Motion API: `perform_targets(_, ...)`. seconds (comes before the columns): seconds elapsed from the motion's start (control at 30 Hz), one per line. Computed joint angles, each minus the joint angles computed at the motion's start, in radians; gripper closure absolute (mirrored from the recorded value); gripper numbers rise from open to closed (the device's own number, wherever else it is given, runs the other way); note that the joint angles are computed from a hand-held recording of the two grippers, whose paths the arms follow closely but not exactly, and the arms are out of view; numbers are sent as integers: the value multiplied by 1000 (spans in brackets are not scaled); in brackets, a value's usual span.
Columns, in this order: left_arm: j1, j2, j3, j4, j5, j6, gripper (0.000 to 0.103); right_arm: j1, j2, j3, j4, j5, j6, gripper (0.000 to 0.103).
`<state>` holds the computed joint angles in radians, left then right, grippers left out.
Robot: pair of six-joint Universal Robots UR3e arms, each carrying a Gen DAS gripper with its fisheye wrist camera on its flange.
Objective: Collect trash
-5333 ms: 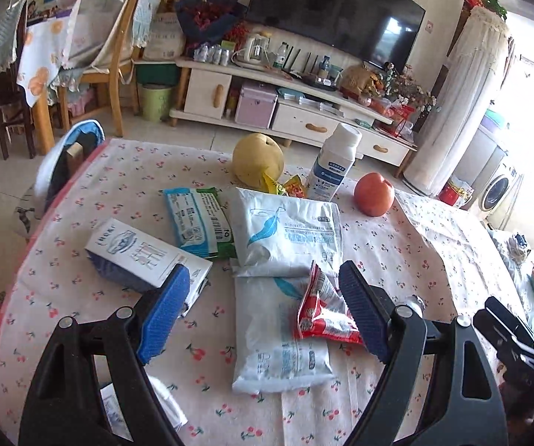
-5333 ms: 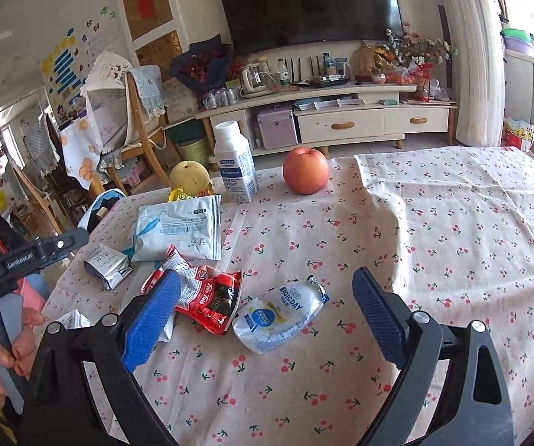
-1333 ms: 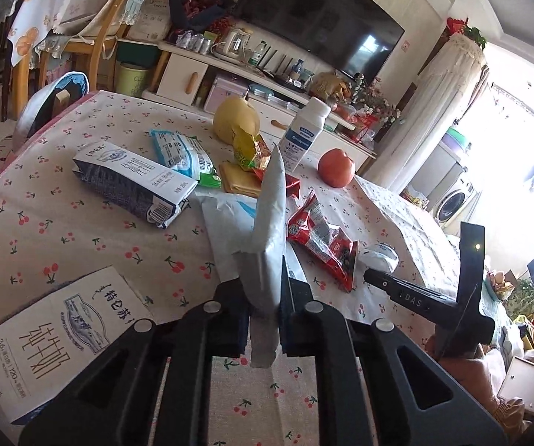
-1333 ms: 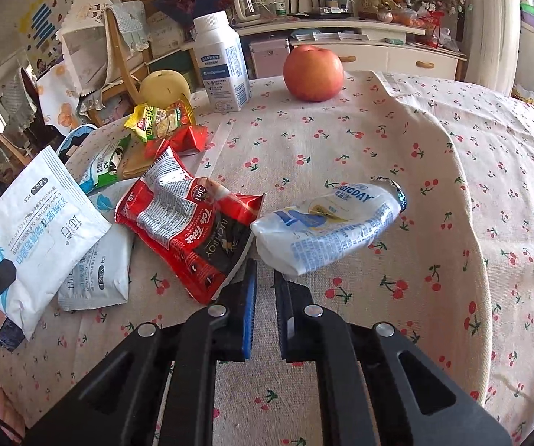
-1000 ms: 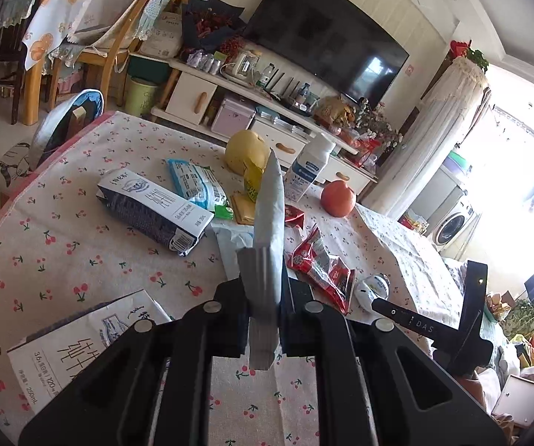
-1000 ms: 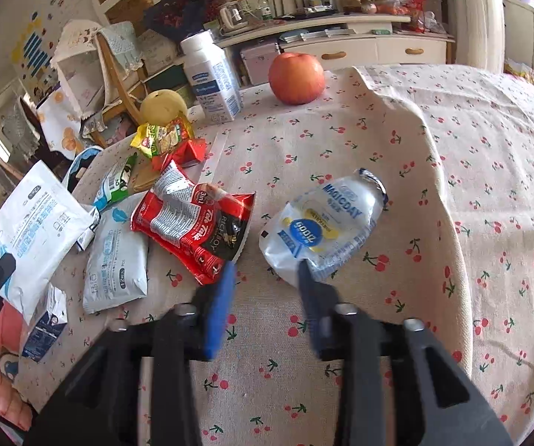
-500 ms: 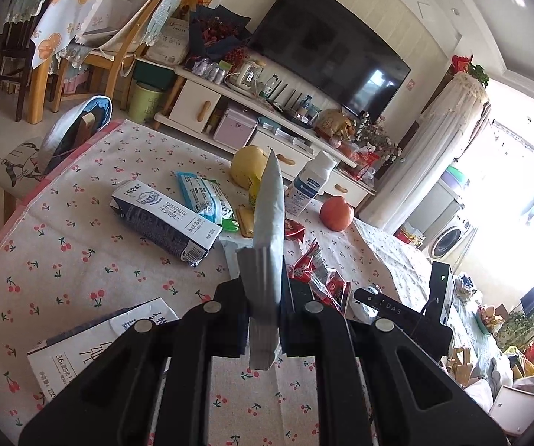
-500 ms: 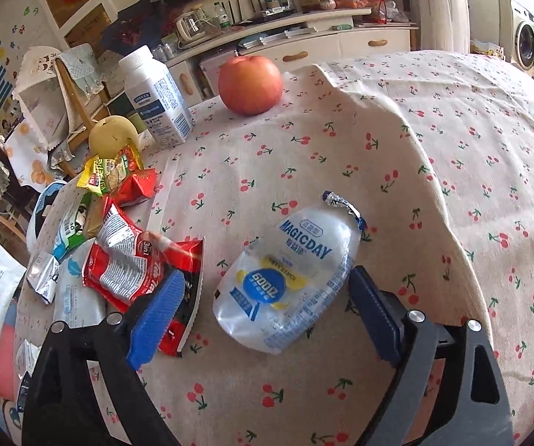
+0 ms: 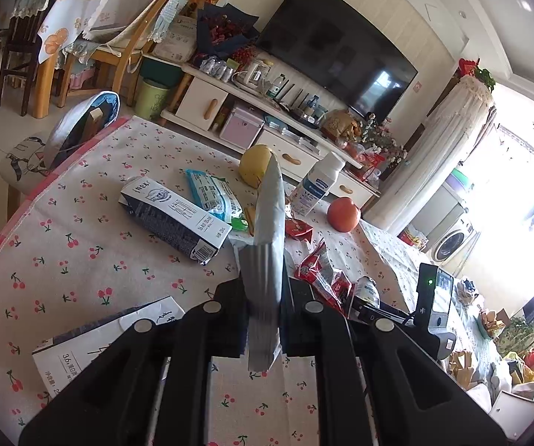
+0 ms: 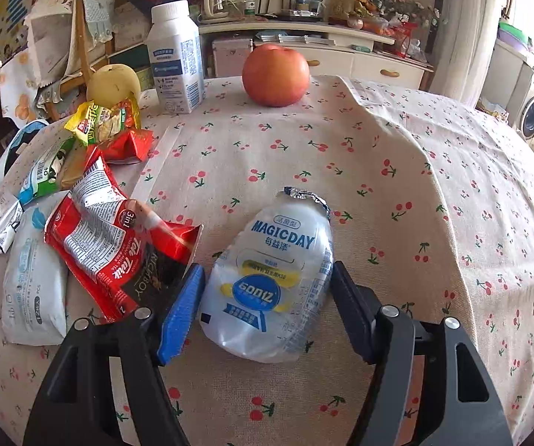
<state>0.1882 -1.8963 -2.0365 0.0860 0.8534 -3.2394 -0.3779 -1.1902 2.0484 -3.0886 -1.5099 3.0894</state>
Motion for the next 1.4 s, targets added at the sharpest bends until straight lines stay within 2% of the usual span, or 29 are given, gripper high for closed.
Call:
perform_targets(0.23,27,17,-12,4,-21,-2,89,-35,-34,67,-59,55,10,38)
perform_targets(0.5,83,66,-44,18,-58,-21,89,-99,-214,222,-144,173,27,38)
perform_targets(0.67,138,122,-83,29,-53,-37,89,-118,-359,286,-98,277,40,38)
perform_targets(0.8,191,176,-118,29,-39,-54,89,-51,-423,274,-53,313,69,38)
perform_targets(0.93,258,231,-142,20,-11,-70,89,114,-403,198,-28,289,110,37)
perform_targets(1.1,368,288,-163,20,34,-106,89,346,-290,15,14,261,167,37)
perform_targets(1.2,433,312,-174,24,64,-120,89,464,-198,-136,51,274,197,37)
perform_targets(1.4,559,314,-157,-46,97,-136,88,674,59,-585,221,288,214,37)
